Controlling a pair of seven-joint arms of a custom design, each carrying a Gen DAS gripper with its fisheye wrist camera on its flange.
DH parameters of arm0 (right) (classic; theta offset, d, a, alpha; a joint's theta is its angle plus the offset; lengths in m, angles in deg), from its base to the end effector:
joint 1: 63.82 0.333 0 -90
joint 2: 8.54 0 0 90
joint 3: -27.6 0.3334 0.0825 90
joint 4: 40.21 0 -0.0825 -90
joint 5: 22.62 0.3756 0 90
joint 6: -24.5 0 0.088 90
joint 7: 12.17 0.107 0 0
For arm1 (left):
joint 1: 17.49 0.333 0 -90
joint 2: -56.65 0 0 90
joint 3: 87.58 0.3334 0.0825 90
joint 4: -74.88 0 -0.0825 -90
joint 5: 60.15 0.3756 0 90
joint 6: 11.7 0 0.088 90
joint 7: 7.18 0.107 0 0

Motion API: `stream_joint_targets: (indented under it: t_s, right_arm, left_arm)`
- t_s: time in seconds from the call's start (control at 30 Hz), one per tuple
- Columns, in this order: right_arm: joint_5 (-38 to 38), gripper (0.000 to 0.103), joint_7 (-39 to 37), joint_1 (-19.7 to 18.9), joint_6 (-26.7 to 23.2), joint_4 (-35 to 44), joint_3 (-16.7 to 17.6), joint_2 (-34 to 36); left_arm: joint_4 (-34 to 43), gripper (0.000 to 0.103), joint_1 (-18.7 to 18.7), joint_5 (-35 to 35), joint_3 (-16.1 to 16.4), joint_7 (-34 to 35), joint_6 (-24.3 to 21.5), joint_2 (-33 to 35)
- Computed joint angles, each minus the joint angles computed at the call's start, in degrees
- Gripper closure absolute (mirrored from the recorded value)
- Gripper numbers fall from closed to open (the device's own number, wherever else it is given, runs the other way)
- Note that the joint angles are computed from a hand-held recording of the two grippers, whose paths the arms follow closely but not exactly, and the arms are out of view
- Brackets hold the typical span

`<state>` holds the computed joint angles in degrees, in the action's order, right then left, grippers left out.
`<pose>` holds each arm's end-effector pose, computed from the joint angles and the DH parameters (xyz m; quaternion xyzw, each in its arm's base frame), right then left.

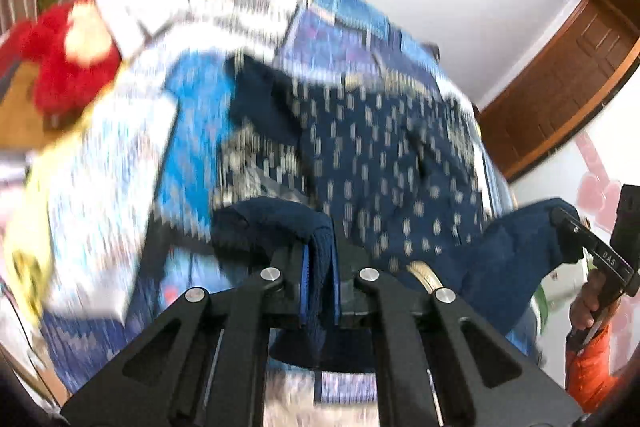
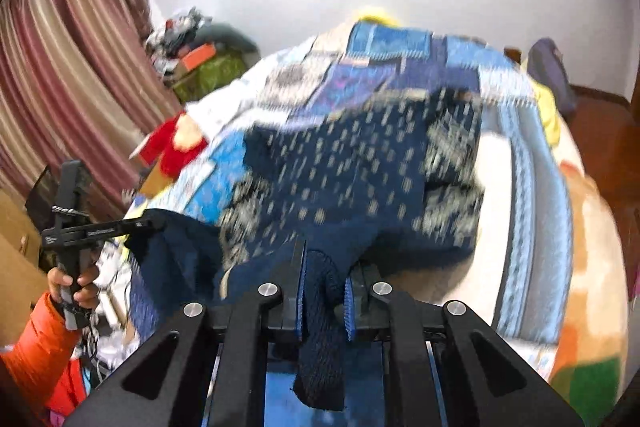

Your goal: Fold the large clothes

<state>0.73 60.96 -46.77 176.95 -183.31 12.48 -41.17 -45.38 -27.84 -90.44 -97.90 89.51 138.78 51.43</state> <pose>0.4127 -0.0148 0.5708 -0.6556 0.6426 -0.1258 0.3759 0.5268 -0.1892 0.5485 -0.6287 0.6957 -0.3455 0.0364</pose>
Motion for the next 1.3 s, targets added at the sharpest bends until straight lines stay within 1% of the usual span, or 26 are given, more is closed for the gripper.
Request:
stream_joint_targets:
  t_s: [0.07,0.13,0.2,0.27,0.3,0.33,0.37,0.4,0.47,0.57,0.63,0.67,0.7,0.77,0.87,0.93,1.0,1.03,1.07,1.1,1.13,1.17,1.2,1.23,1.27,1.3]
  right_arm:
    - [1.69,0.091,-1.14,1.29,1.44,4.46,-1.70,4.31]
    - [3.96,0.091,-2.58,1.84,2.51,9.06,-2.89,8.93]
    - [6.44,0.091,-3.69,1.33,3.49,14.15,-3.19,14.53]
    - [7.08,0.091,-3.45,-0.13,4.49,20.31,-2.57,21.68]
    - [7.19,0.091,-3.12,-0.97,4.36,22.69,-2.15,24.41]
    - [7.01,0.091,-2.33,-1.97,3.72,26.03,-1.84,28.13]
    - [6.55,0.091,-0.74,-3.06,2.89,29.95,-1.54,32.58]
    - [6.30,0.091,0.15,-4.08,1.91,32.84,-1.18,35.81]
    - [5.55,0.091,2.25,-6.19,-0.06,38.74,-0.46,42.57]
    - [3.86,0.091,4.47,-9.35,-4.43,46.55,0.84,51.67]
    - [3.37,0.091,5.00,-11.50,-6.32,49.19,2.20,55.02]
    - [6.29,0.091,2.40,-14.21,-7.15,50.08,4.41,56.15]
    - [9.55,0.091,-0.53,-16.74,-6.81,49.37,6.75,55.86]
    - [13.84,0.091,-3.86,-21.27,-9.45,50.25,10.09,55.97]
    - [14.30,0.091,-4.77,-25.36,-12.89,51.47,12.25,55.80]
    - [14.43,0.091,-5.17,-27.40,-14.58,50.89,13.82,54.55]
    - [14.06,0.091,-6.18,-28.41,-13.37,48.47,15.15,52.01]
    - [13.16,0.091,-7.74,-28.25,-11.42,46.63,15.47,50.19]
    - [12.44,0.091,-8.49,-28.01,-10.06,45.13,15.57,48.73]
    - [11.57,0.091,-9.16,-27.57,-8.44,43.84,15.57,47.40]
    - [10.50,0.091,-8.95,-27.07,-7.29,43.15,15.35,46.59]
    - [9.19,0.091,-7.93,-26.41,-5.69,42.29,14.98,45.61]
    - [9.30,0.091,-7.53,-26.40,-5.45,42.20,14.92,45.23]
    - [9.83,0.091,-7.11,-26.51,-5.75,42.33,14.91,44.90]
    - [10.36,0.091,-5.87,-26.48,-5.48,42.36,14.72,44.63]
    - [6.91,0.091,-1.60,-25.78,-3.89,42.01,14.02,44.26]
  left_arm:
    - [5.68,0.095,0.61,7.39,-0.77,-5.43,2.09,4.41]
    - [10.88,0.095,0.67,13.60,-0.53,-9.82,3.09,8.46]
    - [17.13,0.095,0.08,20.31,0.55,-15.55,3.01,13.42]
    - [24.33,0.095,-1.12,25.88,2.39,-21.09,1.69,19.38]
    - [28.84,0.095,-2.45,29.93,4.09,-24.78,0.29,23.07]
    - [32.84,0.095,-3.32,32.41,5.26,-26.96,-1.29,26.46]
    - [35.61,0.095,-3.93,33.95,6.09,-28.67,-2.36,29.02]
    - [40.03,0.095,-4.35,34.95,6.78,-30.09,-4.54,32.86]
    - [46.57,0.095,-4.20,35.02,6.92,-30.72,-8.32,38.81]
    - [56.46,0.094,-4.70,35.47,7.58,-31.98,-15.57,47.41]
    - [60.28,0.091,-5.33,36.76,8.21,-32.07,-17.75,51.03]
    - [60.20,0.090,-5.55,37.31,8.43,-32.27,-17.45,51.24]
    - [60.22,0.090,-5.62,37.78,8.60,-32.31,-17.07,51.51]
    - [61.96,0.089,-5.59,38.33,8.51,-31.28,-18.51,52.35]
    - [66.28,0.089,-5.78,39.39,8.30,-28.09,-22.91,54.06]
    - [66.97,0.088,-5.84,39.78,8.07,-26.39,-24.71,53.43]
    - [65.68,0.086,-5.36,39.36,7.42,-24.96,-24.45,51.50]
    - [65.33,0.084,-4.90,38.67,6.91,-24.33,-24.31,50.77]
    - [64.82,0.069,-4.50,38.04,6.59,-23.94,-24.51,49.81]
    - [64.83,0.055,-5.49,39.65,8.16,-25.51,-25.19,49.13]
    - [64.65,0.031,-7.31,43.22,10.88,-28.28,-25.06,48.54]
    - [62.63,0.024,-8.63,46.79,12.88,-30.59,-23.33,47.14]
    - [60.66,0.024,-9.57,50.30,14.47,-32.52,-21.81,45.68]
    - [60.31,0.024,-9.20,51.11,14.05,-32.55,-21.93,45.16]
    - [60.24,0.024,-8.02,50.36,12.75,-31.49,-22.41,44.68]
    - [58.84,0.024,-6.83,49.23,11.39,-30.51,-22.12,43.55]
